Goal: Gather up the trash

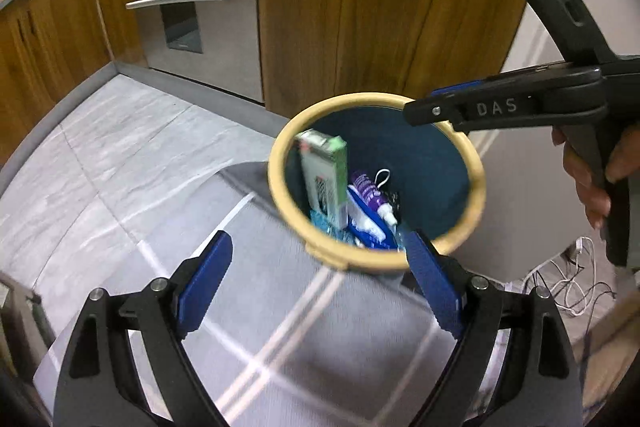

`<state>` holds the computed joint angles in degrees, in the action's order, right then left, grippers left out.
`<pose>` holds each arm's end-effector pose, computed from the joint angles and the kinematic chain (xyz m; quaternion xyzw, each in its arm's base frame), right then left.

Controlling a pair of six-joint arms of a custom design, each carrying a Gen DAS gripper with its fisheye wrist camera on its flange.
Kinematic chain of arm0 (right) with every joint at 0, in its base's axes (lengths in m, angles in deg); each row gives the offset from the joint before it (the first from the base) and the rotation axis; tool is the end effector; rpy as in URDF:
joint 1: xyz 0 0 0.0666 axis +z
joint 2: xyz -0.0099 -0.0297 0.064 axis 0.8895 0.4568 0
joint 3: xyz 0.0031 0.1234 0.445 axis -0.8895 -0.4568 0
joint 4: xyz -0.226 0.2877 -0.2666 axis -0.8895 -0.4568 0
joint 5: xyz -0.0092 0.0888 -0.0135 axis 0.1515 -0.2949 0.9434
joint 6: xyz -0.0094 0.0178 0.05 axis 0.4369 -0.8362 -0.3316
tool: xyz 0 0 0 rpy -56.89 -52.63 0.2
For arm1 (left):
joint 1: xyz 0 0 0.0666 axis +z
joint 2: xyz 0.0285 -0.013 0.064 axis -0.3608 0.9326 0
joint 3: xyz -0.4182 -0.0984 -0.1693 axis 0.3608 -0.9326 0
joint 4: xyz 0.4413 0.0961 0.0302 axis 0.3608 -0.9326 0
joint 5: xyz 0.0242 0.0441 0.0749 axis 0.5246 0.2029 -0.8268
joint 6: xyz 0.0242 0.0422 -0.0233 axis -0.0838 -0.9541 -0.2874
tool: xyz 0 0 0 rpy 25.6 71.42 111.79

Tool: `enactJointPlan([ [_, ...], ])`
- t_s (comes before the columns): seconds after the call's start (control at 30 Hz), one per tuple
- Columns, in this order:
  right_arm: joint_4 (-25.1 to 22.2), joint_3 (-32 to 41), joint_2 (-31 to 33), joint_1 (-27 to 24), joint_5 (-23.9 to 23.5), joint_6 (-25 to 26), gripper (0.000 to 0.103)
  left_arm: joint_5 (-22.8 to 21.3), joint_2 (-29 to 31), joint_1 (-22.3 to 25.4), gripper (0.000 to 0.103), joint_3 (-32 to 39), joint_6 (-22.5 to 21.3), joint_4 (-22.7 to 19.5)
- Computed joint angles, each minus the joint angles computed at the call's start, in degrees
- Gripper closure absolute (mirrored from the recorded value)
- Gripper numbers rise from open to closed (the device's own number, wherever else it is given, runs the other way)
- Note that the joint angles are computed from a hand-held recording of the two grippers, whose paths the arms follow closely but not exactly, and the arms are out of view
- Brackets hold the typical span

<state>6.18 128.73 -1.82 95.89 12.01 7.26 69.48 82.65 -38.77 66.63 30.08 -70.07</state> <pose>0.3274 0.2035 0.3757 -0.0384 0.9655 0.0235 0.2565 0.2876 -0.0984 0.3510 0.2410 0.9105 -0.1097 0.3177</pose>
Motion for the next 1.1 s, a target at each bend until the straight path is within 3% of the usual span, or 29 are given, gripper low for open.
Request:
enactJointPlan([
  [0.1, -1.11, -1.11, -4.13, 2.77, 1.46, -2.85, 0.063, 0.37, -6.79, 1.38, 0.016, -0.58, -0.10, -5.62],
  [0.17, -1.50, -2.51, -7.27, 5.64, 3.09, -6.17, 0.052, -0.15, -9.52, 1.88, 0.015, -0.38, -0.40, -8.21],
  [0.23, -2.47, -3.78, -9.47, 8.37, 5.24, -8.78, 0.050, -0.85, -13.86, 2.50, 0.007, -0.44, -0.38, -11.28],
  [0.3, -4.49, -4.87, -11.61, 12.60, 8.77, -13.26, 0.047, -1.45, -16.37, 3.11, 0.006, -0.14, -0.11, -13.08],
  [0.37, -5.75, -5.90, -14.36, 16.66, 11.77, -17.74, 0.028, -0.57, -19.96, 5.41, 0.006, 0.23, -0.07, -15.87],
  [0.43, -6.76, -6.39, -16.26, 19.76, 14.51, -21.17, 0.016, 0.44, -22.27, 7.19, 0.006, 0.94, 0.34, -18.14],
  [0.53, -9.08, -7.04, -18.68, 24.42, 18.30, -26.79, 0.008, 2.00, -26.36, 9.49, 0.006, 1.81, 0.71, -20.68],
  [0.67, -14.89, -7.11, -20.02, 32.20, 24.58, -37.54, 0.005, 5.99, -30.67, 12.72, 0.006, 1.24, 2.03, -20.91],
  [0.83, -25.77, -5.27, -14.88, 38.29, 30.58, -51.60, 0.005, 3.34, -31.60, 11.24, 0.006, -1.10, 3.90, -18.73],
  [1.03, -28.66, -4.35, -12.47, 39.02, 31.98, -54.14, 0.005, -4.32, -32.57, 5.62, 0.006, -2.31, 4.66, -17.12],
  [1.1, -28.56, -4.20, -12.22, 39.22, 32.22, -53.85, 0.005, -3.31, -32.92, 6.04, 0.006, -2.35, 4.39, -16.93],
])
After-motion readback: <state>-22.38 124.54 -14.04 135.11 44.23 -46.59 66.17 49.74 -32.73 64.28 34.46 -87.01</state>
